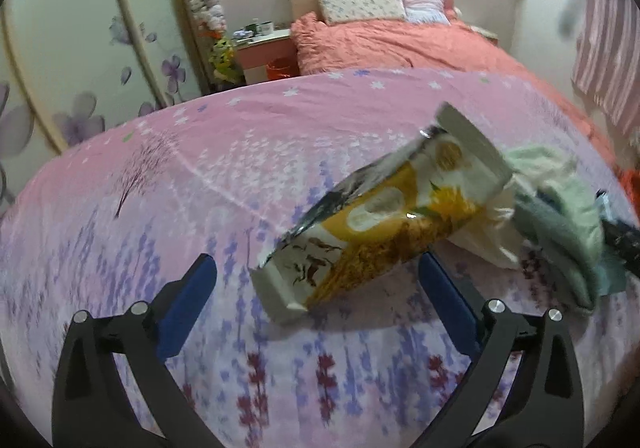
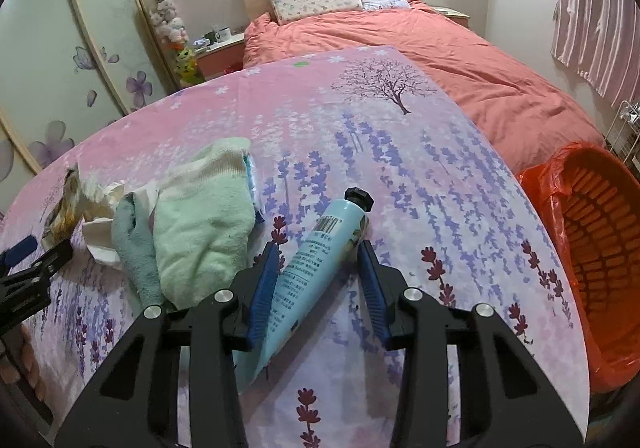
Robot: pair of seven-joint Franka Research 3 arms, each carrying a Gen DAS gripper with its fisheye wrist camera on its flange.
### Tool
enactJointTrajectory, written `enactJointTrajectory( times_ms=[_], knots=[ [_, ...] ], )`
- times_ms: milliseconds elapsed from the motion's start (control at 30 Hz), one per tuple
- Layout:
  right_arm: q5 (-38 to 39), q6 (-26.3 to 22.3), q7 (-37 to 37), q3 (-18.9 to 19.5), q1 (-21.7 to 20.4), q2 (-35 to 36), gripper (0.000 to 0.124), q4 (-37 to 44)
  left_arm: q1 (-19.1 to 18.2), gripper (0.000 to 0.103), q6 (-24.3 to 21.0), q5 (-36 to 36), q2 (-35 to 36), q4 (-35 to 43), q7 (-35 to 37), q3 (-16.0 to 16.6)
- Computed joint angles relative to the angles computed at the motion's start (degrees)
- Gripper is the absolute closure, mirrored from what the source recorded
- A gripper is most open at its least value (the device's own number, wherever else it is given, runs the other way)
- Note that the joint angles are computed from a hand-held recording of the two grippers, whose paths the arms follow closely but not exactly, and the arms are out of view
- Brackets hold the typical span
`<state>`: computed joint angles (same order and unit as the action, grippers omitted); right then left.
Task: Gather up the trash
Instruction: 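Move both tools back over the bed toward the blue tube and snack bag, then grasp the blue tube with the right tool while the left tool grasps the yellow snack bag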
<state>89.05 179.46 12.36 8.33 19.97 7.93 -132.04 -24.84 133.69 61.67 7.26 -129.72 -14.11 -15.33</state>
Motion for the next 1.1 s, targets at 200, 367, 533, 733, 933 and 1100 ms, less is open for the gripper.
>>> enactJointTrajectory(
  times_ms=[200,367,533,733,933,1100],
  knots=[
    [-0.74,-0.43,0.79,0.13,-0.26,0.46,0.082,0.49,1.73,0.019,8.77,2.39,-0.3,-1.33,-0.95,1.18],
    [-0.67,-0.36,0.64,0.19,-0.29,0.55,0.082,0.56,1.14,0.022,8.65,3.34,0.02,-0.81,-0.77,0.52],
    [-0.42,-0.61,0.18,0.07,-0.41,0.53,0.081,0.52,1.15,0.045,7.11,-0.4,2.25,1.39,0.92,1.19],
    [-0.39,-0.57,0.14,0.07,-0.31,0.49,0.081,0.44,0.59,0.051,7.82,-2.48,-0.64,-1.38,-0.9,0.55],
    [4.28,-2.57,-6.36,-0.7,-0.44,-1.77,0.082,-1.97,0.3,0.04,13.13,-9.77,-4.17,-6.0,-1.3,-1.49],
    [5.65,-3.64,-10.43,-1.82,-0.38,-4.32,0.082,-5.02,-0.86,0.014,13.24,-9.03,-5.09,-7.03,-3.95,-2.67]
  ],
)
